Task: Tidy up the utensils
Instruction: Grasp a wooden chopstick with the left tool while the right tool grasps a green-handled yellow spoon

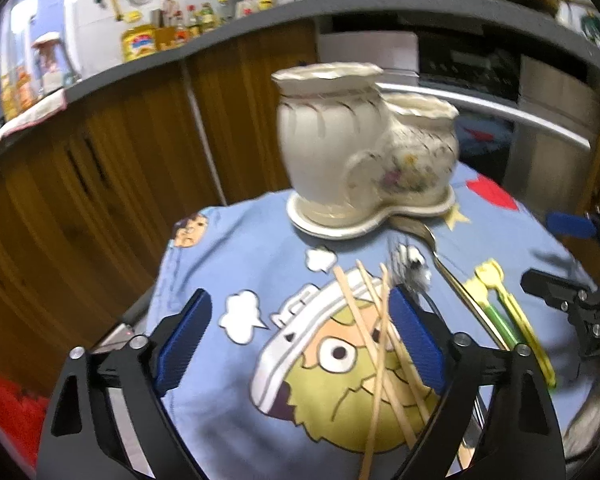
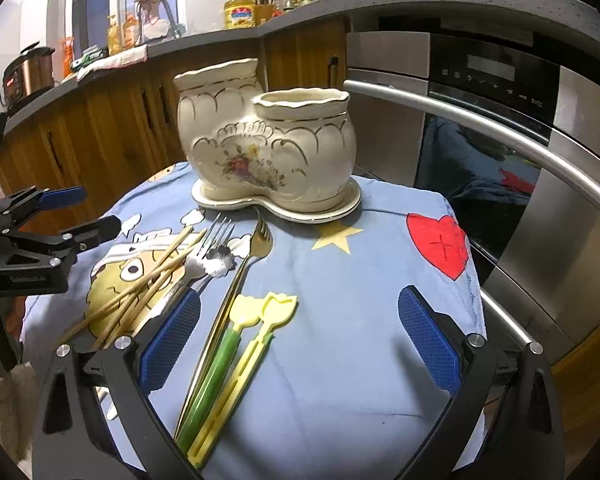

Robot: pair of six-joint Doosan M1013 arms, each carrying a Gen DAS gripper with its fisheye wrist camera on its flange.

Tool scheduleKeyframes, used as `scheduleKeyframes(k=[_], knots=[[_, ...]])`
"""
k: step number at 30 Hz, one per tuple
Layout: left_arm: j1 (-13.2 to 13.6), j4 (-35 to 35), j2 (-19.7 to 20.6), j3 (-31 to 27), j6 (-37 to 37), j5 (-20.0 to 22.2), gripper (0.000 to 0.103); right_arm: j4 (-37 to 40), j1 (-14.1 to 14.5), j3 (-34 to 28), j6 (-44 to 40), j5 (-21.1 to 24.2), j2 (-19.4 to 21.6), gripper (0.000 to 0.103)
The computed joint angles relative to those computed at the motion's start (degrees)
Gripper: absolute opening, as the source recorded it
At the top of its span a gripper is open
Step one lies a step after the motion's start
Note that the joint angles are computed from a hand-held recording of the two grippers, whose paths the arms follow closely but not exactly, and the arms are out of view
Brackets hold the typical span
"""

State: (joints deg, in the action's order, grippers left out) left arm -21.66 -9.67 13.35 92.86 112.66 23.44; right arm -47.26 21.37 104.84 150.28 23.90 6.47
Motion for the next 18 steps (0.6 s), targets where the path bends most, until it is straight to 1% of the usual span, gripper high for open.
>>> scheduleKeyframes(k=[1,2,3,4,5,6,7,8,11,14,15,17,18], knots=[[-0.2,0.0,0.2,-0.3,0.8,1.0,0.075,1.3,0.0,-0.1,-1.6,0.2,0.1,0.096],[-0.3,-0.4,0.5,-0.5,2.0,2.2,0.070,2.6,-0.2,-0.1,-3.0,0.4,0.1,0.092],[-0.5,0.0,0.8,-0.8,2.3,3.3,0.063,4.6,-0.3,-0.3,-5.0,0.8,0.2,0.090],[-0.7,0.7,1.0,-0.8,2.3,3.7,0.058,6.0,-0.5,-0.3,-6.4,0.9,0.3,0.085],[-0.9,1.2,1.2,-0.9,2.5,4.3,0.055,8.2,-0.7,-0.3,-8.2,0.9,0.3,0.079],[-1.0,0.7,1.3,-0.9,3.6,4.9,0.047,9.7,-0.8,-0.3,-9.4,0.8,0.3,0.076],[-1.0,0.2,1.3,-1.0,4.7,5.4,0.042,10.4,-0.9,-0.3,-10.1,0.8,0.3,0.071],[-1.1,-0.7,1.3,-0.8,6.2,5.5,0.042,11.1,-0.9,-0.3,-10.7,0.8,0.3,0.067],[-1.2,-2.1,1.2,-0.7,8.7,6.2,0.038,13.1,-1.2,-0.2,-12.5,0.3,0.2,0.062],[-1.3,-1.8,1.4,-0.8,9.0,7.5,0.030,14.0,-1.2,-0.3,-13.2,0.3,0.2,0.062],[-1.4,-1.4,1.5,-1.0,8.8,8.0,0.024,13.9,-1.2,-0.3,-13.2,0.4,0.2,0.062],[-1.5,-1.5,1.8,-1.2,9.0,8.7,0.021,14.3,-1.2,-0.3,-13.7,0.4,0.3,0.061],[-1.6,-1.0,1.9,-1.3,8.7,8.9,0.018,14.7,-1.3,-0.3,-14.1,0.4,0.3,0.060]])
